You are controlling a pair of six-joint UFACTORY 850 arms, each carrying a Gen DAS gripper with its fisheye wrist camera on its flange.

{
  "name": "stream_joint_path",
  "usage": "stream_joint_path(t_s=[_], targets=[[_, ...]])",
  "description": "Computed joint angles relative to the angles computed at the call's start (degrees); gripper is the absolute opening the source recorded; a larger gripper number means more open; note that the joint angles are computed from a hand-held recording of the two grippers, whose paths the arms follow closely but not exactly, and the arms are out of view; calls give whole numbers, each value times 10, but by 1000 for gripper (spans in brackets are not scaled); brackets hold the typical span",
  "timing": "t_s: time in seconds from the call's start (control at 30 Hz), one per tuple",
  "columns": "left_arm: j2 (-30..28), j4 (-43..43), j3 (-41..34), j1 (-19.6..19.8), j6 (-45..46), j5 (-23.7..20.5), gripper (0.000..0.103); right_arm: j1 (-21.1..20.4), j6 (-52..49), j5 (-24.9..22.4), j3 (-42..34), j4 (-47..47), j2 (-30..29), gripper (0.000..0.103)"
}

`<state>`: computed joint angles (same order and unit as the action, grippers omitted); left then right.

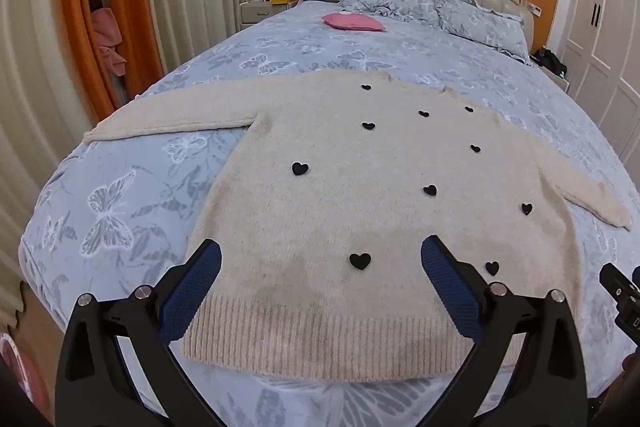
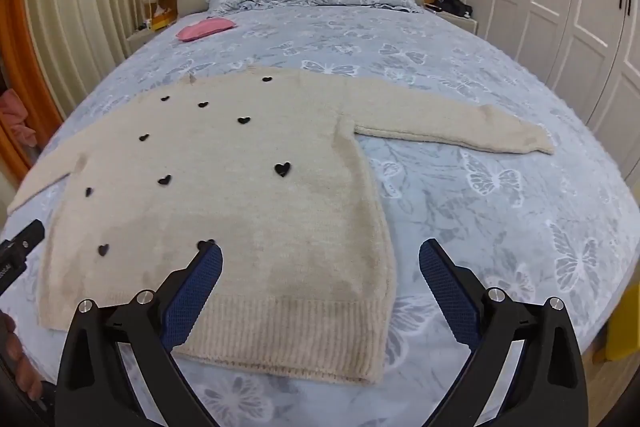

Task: Fold small clothes

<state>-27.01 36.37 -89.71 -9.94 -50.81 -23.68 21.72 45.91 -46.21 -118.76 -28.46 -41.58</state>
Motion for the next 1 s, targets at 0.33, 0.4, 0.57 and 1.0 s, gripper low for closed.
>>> stream_joint_path(t_s=[0.33,0.4,0.57,1.0], targets=[[-6,8,-6,-4,7,-15,98,30,33,-7,-6,-28,-4,97],[-6,19,-6,-6,-1,-18,98,29,32,-8,-9,-21,-5,97],[-6,49,-7,-13,-11,-23,98,27,32,-10,-12,-13,-7,97],[-12,38,-13,-16,-1,-31,98,29,32,-11,-10,-20,-6,97]])
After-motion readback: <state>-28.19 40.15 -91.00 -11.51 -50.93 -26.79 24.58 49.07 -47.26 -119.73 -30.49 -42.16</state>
